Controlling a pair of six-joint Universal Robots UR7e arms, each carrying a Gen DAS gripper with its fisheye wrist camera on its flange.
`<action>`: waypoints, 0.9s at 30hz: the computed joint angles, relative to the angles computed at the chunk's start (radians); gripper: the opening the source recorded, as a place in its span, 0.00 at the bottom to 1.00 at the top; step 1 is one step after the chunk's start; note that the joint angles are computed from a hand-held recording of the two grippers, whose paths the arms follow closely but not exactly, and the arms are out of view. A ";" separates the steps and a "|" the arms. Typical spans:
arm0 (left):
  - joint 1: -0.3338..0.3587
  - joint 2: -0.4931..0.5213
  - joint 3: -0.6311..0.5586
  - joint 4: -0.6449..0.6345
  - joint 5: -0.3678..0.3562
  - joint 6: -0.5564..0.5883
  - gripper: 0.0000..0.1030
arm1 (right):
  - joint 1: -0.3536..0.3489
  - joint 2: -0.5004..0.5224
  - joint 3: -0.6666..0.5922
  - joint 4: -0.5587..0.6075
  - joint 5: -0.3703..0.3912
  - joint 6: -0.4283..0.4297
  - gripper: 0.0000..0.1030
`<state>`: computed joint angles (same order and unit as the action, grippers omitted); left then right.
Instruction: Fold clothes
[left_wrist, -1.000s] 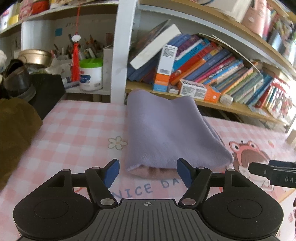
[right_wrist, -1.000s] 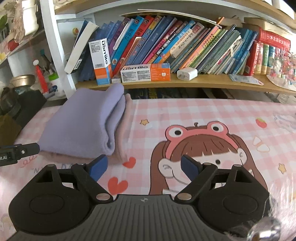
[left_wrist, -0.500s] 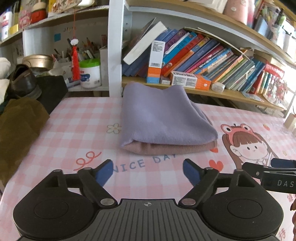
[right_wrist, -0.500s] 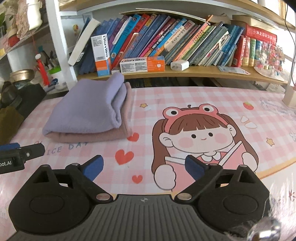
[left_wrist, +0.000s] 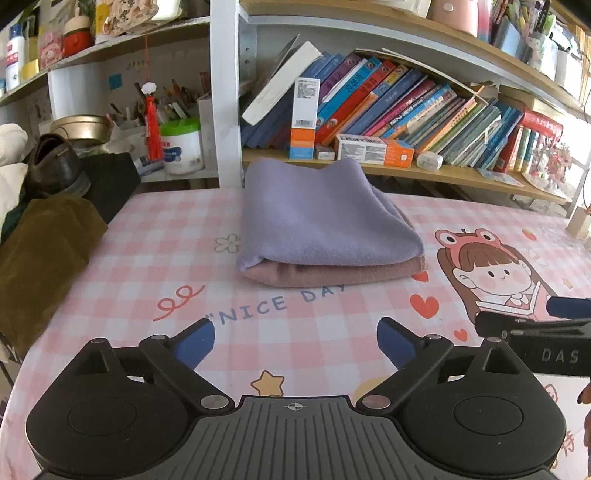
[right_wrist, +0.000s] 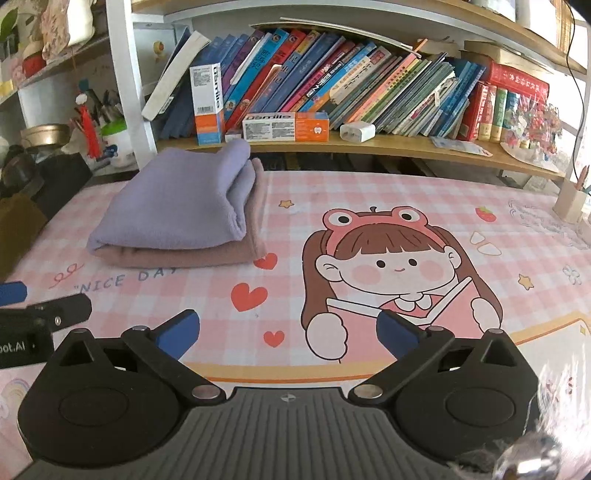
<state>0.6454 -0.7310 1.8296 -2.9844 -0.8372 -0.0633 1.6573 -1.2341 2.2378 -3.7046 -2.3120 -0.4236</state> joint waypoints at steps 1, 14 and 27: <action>-0.001 0.001 -0.001 0.004 0.003 -0.003 0.94 | 0.002 0.002 0.001 0.000 -0.005 -0.002 1.00; -0.010 -0.005 0.009 -0.006 0.004 0.007 0.95 | 0.005 -0.003 0.015 0.004 0.000 0.010 1.00; -0.015 -0.013 0.019 -0.007 0.003 0.002 0.98 | 0.009 -0.012 0.026 0.014 -0.005 0.030 1.00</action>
